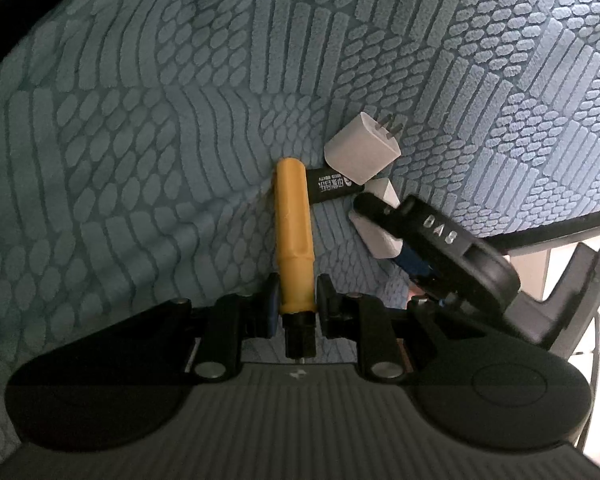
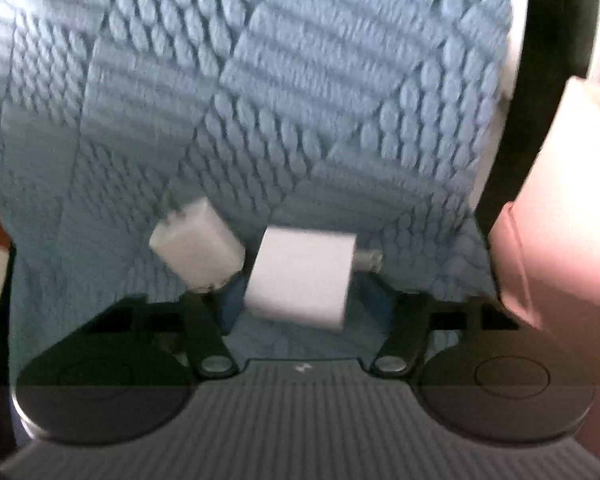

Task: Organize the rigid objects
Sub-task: 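Close right gripper on white charger cube while left tool lifts screwdriver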

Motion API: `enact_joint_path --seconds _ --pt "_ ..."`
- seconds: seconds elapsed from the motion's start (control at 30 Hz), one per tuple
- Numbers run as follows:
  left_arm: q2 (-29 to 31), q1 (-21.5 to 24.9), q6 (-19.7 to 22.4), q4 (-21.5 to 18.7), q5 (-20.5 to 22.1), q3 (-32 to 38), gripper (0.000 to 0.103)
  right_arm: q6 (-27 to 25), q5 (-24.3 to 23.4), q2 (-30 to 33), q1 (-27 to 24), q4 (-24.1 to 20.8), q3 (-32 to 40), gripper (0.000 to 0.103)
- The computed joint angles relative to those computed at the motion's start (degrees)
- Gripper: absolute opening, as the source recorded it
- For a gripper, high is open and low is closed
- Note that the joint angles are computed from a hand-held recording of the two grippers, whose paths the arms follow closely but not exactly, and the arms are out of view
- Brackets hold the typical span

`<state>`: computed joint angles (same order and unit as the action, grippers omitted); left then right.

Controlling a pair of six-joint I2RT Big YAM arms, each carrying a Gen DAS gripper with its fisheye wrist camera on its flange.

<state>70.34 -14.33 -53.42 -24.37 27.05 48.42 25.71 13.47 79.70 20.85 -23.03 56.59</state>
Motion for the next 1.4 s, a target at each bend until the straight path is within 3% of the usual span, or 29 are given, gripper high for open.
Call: enact_joint_path --seconds 0.1,0.23,0.43,0.73,0.83,0.9,1.0,1.4 --pt "-0.08 -0.54 1.02 -0.76 -1.1 0.36 0.022 -2.19 0.88 -0.87 0.47 -0.8 -0.69 0.056" --pt "-0.9 -1.22 2.4 -2.05 -2.24 0.28 0.022 -1.99 -1.34 -3.31 0.16 -2.08 -2.29 0.056" --pt "-4.04 -2.74 6.04 -6.36 -5.06 -0.46 0.022 -2.52 0.22 -11.29 2.38 -4.52 -7.59 0.055" --pt "-13.97 -6.51 8.36 -12.48 -10.08 -5.52 0.022 -0.89 1.15 -18.5 7.76 -8.18 -12.7 0.055" --pt "-16.4 -7.89 13.3 -16.73 -11.94 -5.41 0.022 -1.41 2.76 -20.13 9.97 -9.44 -13.6 0.055" --pt "-17.73 -9.39 15.81 -19.12 -15.48 -5.12 0.023 -2.2 4.16 -22.14 11.1 -10.43 -14.61 0.054" --pt "-20.51 -10.31 17.41 -21.29 -17.61 -5.95 0.023 -5.03 6.8 -25.3 13.43 -11.14 -16.68 0.054" --pt "-26.33 -16.68 14.36 -26.27 -22.41 -8.04 0.023 -2.67 12.77 -34.2 23.14 -16.66 -21.82 0.053"
